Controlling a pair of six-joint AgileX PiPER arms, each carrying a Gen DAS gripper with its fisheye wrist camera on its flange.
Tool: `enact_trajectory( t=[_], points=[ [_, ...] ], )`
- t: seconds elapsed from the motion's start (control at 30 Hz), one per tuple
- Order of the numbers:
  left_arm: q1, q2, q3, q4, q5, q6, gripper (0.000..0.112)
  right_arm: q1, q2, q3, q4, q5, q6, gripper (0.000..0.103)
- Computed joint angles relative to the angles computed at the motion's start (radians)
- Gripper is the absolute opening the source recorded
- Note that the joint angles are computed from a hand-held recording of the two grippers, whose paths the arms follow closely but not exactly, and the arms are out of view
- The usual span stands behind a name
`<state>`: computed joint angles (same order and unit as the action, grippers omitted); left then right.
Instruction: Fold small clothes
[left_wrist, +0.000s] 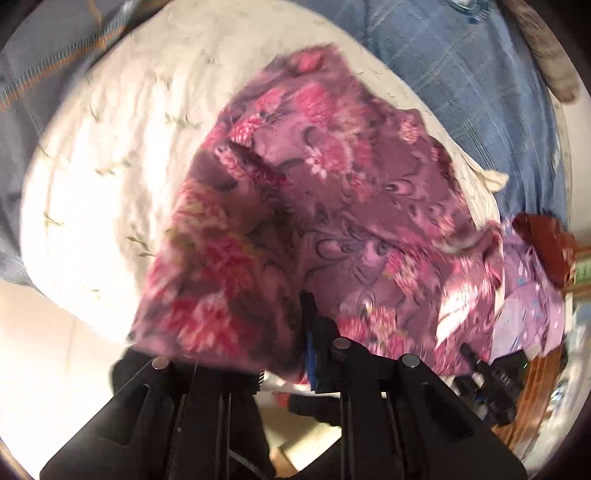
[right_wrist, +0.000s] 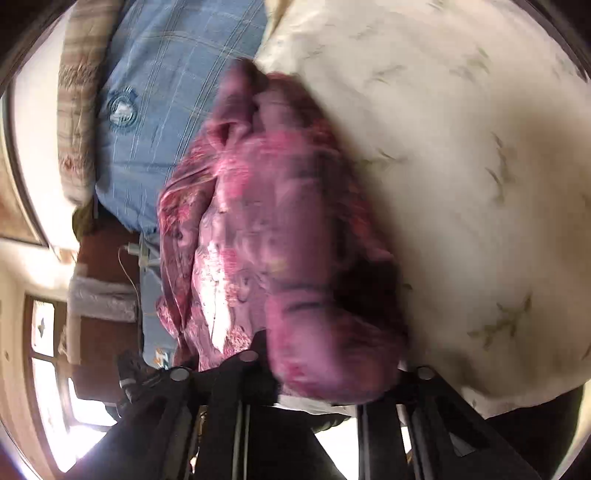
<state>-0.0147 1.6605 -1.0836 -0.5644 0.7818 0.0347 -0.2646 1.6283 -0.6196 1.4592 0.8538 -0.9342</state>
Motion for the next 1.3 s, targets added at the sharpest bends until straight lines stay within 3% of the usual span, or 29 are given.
enact_trajectory(
  t=[0.1, 0.17, 0.23, 0.27, 0.37, 0.47, 0.6, 0.7, 0.77, 0.87, 0.93, 1.03, 1.2, 1.3],
  points=[
    [0.051, -0.127, 0.055, -0.006, 0.074, 0.173, 0.025, -0.032, -0.107, -0.035, -0.182, 0.012, 0.137, 0.024],
    [0.117, -0.229, 0.103, -0.062, 0.124, 0.319, 0.037, -0.073, -0.211, -0.047, -0.305, 0.026, 0.217, 0.025],
    [0.151, -0.310, 0.108, -0.078, 0.125, 0.361, 0.048, -0.126, -0.297, -0.042, -0.351, 0.029, 0.231, 0.025],
    [0.150, -0.312, 0.083, -0.093, 0.122, 0.359, 0.057, -0.153, -0.348, -0.041, -0.363, 0.018, 0.235, 0.026],
    [0.125, -0.230, -0.039, -0.114, 0.086, 0.309, 0.072, -0.177, -0.388, -0.054, -0.297, 0.000, 0.194, 0.030],
    [0.070, -0.076, -0.144, -0.082, 0.083, 0.226, 0.072, -0.103, -0.283, -0.134, -0.178, 0.004, 0.167, 0.041],
    [0.081, 0.093, -0.183, -0.180, 0.116, 0.222, 0.072, 0.017, -0.063, -0.277, -0.069, 0.002, 0.157, 0.041],
    [0.083, 0.152, -0.213, -0.196, 0.123, 0.218, 0.072, 0.063, 0.069, -0.358, -0.024, -0.003, 0.176, 0.041],
    [0.073, 0.206, -0.289, -0.162, 0.129, 0.183, 0.072, 0.088, 0.162, -0.429, -0.021, 0.009, 0.230, 0.041],
    [0.067, 0.328, -0.534, -0.087, 0.184, 0.067, 0.070, 0.118, 0.274, -0.583, -0.067, 0.019, 0.351, 0.041],
    [0.112, 0.388, -0.682, -0.150, 0.206, -0.002, 0.070, 0.107, 0.285, -0.643, -0.001, -0.007, 0.324, 0.041],
    [0.160, 0.387, -0.752, -0.248, 0.200, -0.015, 0.070, 0.084, 0.248, -0.678, 0.118, -0.069, 0.245, 0.041],
    [0.167, 0.305, -0.620, -0.267, 0.167, 0.067, 0.072, 0.062, 0.165, -0.602, 0.035, 0.006, 0.241, 0.047],
    [0.144, 0.321, -0.567, -0.233, 0.153, 0.052, 0.072, 0.091, 0.174, -0.525, 0.008, 0.069, 0.250, 0.050]
  ],
)
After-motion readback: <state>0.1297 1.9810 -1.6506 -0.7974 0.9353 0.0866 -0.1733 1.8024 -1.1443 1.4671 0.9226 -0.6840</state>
